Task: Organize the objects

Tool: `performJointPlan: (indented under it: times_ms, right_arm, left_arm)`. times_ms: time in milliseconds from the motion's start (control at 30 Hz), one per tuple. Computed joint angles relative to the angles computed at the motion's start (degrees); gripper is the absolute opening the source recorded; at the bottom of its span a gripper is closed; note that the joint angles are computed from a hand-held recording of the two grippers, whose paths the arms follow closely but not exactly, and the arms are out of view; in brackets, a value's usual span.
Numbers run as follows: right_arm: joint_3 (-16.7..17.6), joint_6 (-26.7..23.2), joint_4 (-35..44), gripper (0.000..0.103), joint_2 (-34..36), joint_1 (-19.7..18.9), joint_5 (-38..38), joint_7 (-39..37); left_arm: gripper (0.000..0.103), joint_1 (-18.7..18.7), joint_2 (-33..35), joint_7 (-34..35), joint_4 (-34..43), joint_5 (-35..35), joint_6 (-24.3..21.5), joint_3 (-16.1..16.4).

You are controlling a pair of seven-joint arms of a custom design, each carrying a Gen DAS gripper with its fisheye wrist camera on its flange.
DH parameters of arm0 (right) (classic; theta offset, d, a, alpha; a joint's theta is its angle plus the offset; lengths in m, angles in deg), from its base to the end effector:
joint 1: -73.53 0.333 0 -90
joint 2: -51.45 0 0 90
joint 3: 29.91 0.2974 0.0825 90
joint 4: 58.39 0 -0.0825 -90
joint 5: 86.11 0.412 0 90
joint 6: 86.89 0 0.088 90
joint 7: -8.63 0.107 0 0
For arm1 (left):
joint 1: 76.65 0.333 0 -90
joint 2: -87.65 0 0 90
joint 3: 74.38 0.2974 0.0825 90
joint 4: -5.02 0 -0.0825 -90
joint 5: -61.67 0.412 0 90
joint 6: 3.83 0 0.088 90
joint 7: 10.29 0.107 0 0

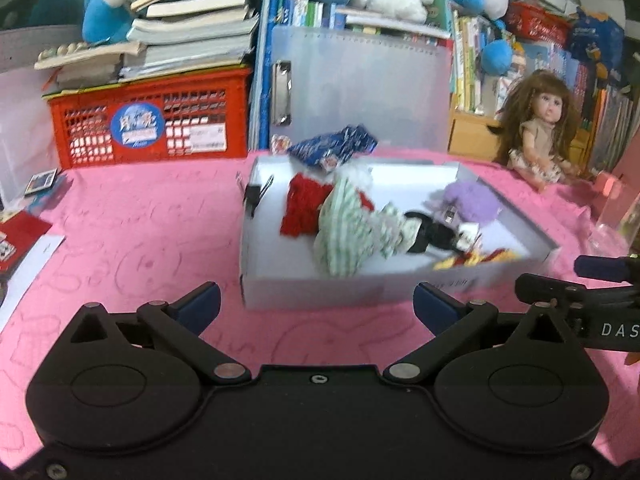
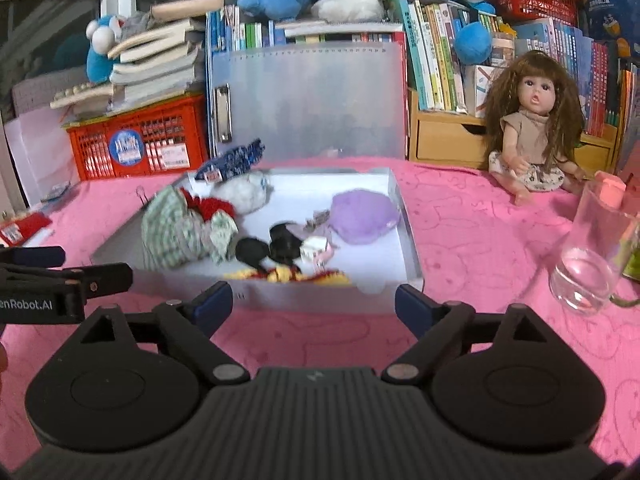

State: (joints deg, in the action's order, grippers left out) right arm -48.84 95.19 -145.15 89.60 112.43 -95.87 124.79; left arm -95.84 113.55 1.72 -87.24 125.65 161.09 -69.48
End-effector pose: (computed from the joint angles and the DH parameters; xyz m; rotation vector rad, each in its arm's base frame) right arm 0.6938 0.3338 0.3791 -1.7287 1.3480 -0.7122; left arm 0.6914 -0.2383 0.4044 -1.7040 1.5338 -0.8802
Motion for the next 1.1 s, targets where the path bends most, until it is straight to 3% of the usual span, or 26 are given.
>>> performJointPlan:
  times_ms: [67,267,467,633,1100]
  right_arm:
    - [-2.31,-0.84,-0.18,0.094,0.59,1.97,-0.14,1.07]
    - [-3.27,-3.49,0.85,0.095,2.05,2.67,-1.97,3.83]
    - [-0.54,-7.38,2.87,0.099,2.43,0.28,-5.14,6.24]
    - [3.31,-9.63,4.21,0.103,2.45,-2.89,-7.53,6.77]
    - [5.38,-11.92,5.59,0.103,2.59,-4.57,-12.60,9.41]
  left_arm:
    - [0.103,-0.05,0.14,0.28,-0.40,-0.46,-0.91,-0.18]
    - [0.103,0.14,1.08,1.59,-0.67,-2.27,-2.29,-0.61]
    - [0.103,1.21,1.91,6.30,-0.20,-8.78,-2.79,-1.57]
    - [0.103,0.27,1.94,6.90,-0.32,-9.83,-2.69,-0.45]
    - [0.103,-0.53,2.83,10.06,1.22,-11.53,-5.63,-0.56]
